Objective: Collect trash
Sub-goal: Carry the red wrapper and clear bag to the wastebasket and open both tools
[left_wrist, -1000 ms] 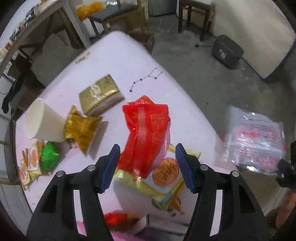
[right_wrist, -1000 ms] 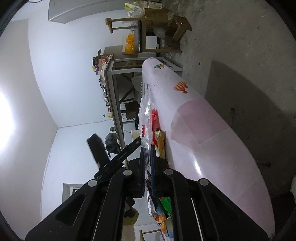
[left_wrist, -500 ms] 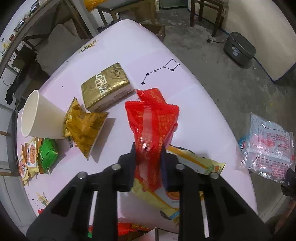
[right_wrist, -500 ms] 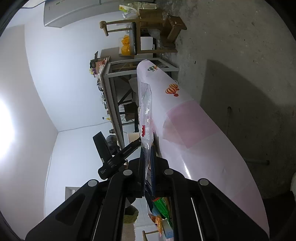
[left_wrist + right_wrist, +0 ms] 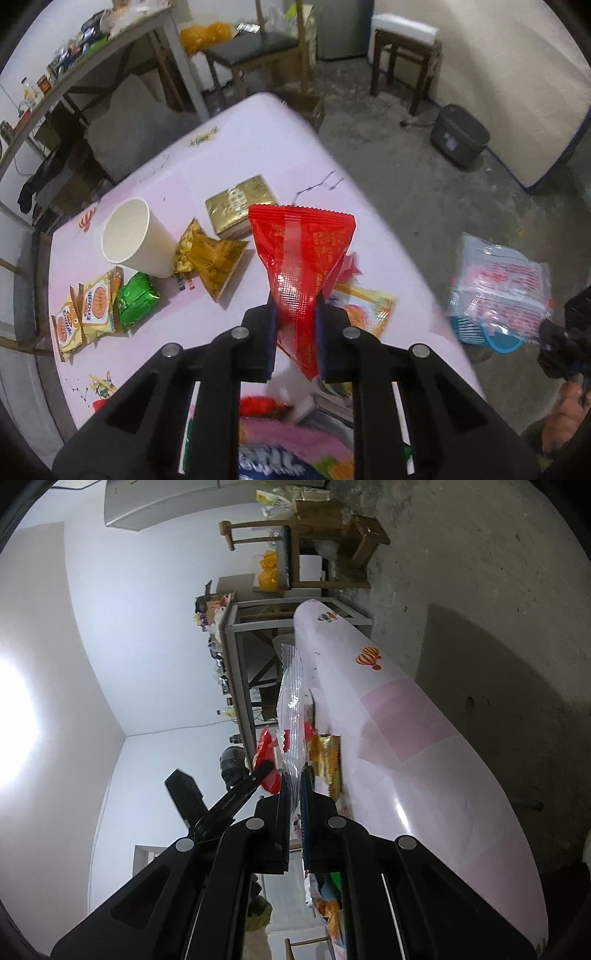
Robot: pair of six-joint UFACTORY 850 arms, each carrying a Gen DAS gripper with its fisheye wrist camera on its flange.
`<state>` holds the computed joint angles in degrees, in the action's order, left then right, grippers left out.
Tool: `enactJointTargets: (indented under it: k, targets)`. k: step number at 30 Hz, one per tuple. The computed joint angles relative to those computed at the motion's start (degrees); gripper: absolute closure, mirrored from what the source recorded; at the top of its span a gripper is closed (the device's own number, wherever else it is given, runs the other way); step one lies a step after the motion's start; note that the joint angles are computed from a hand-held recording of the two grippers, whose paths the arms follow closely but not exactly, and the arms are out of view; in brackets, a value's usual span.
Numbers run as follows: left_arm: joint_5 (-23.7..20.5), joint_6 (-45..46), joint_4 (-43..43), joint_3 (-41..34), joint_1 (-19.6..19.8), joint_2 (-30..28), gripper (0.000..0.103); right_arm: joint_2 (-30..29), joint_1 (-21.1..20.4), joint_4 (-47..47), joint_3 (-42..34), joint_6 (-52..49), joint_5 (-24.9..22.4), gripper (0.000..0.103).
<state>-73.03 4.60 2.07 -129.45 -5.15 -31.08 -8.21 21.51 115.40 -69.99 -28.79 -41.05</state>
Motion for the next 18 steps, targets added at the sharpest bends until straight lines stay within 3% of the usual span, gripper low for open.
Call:
enactJointTargets:
  k: [5,10,15,18]
  targets:
    - [0.64,1.33,-3.75,1.55,-3.48,2.86,0.088,5.13,-1.37,-0.46,4.17,-0.25,1.50,0.098]
    - [0.92,3.45,-8.77,4.50,-10.19,5.24,0.088,14.50,-5.24,-4.39,11.77,1.68,6.13,0.098]
    - [-0.27,4.56,-11.37,5.81,-19.48,3.59,0.088,25.60,-10.95,-14.56,20.79,10.08,13.56,0.098]
    - [-2.08,3.47,-12.53,4.76,-24.50,-0.14,0.088,30.53,-14.14,-27.49,25.13,22.21,16.88,0.098]
